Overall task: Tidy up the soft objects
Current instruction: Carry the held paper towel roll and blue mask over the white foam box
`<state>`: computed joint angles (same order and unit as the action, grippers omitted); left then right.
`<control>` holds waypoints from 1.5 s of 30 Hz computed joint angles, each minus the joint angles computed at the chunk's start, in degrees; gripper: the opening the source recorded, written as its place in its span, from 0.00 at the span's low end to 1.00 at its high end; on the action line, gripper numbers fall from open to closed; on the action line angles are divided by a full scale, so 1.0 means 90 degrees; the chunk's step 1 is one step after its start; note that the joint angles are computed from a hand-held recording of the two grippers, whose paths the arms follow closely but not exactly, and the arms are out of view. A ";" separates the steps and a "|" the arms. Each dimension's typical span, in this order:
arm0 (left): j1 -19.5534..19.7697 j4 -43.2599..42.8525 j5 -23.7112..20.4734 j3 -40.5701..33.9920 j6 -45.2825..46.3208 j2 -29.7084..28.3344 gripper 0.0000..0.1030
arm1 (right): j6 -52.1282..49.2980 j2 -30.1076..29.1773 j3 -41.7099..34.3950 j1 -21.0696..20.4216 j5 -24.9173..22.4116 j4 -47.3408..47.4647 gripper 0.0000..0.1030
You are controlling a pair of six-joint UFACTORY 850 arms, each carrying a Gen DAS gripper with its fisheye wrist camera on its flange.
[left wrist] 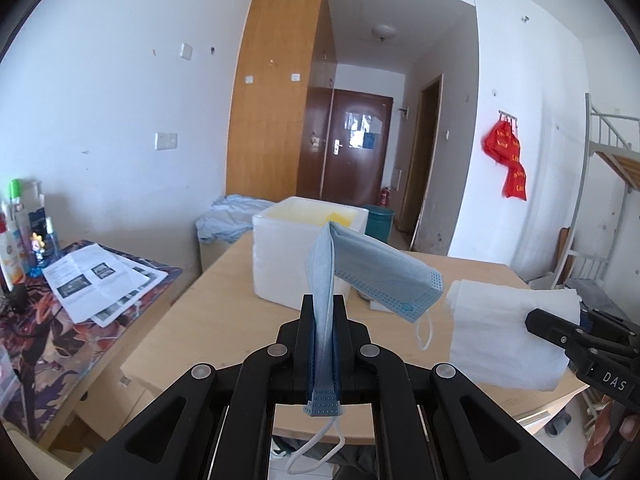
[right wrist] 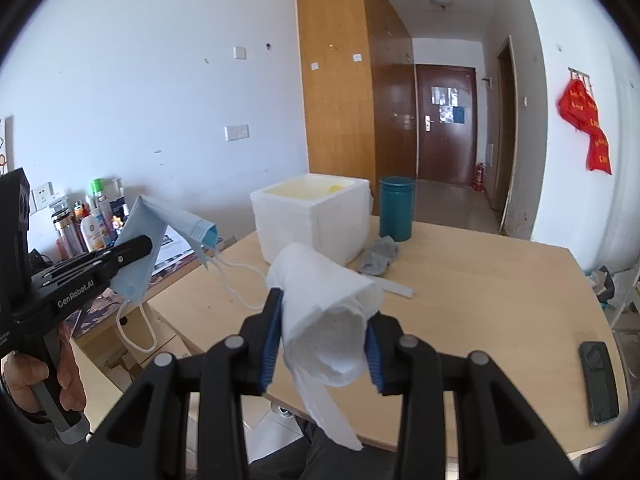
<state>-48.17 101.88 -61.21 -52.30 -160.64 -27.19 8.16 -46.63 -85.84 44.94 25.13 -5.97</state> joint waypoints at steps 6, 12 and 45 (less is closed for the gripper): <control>-0.0080 -0.0174 -0.0197 0.0106 0.0008 0.0091 0.06 | 0.0086 -0.0089 -0.0150 0.0033 -0.0073 -0.0170 0.40; -0.0046 -0.0267 -0.0205 0.0150 -0.0020 0.0082 0.06 | 0.0254 -0.0218 -0.0362 0.0043 -0.0155 -0.0418 0.40; 0.1004 0.0127 0.0331 -0.0433 0.0476 -0.0070 0.06 | 0.2683 -0.1891 -0.3690 -0.0037 -0.1653 -0.3039 0.40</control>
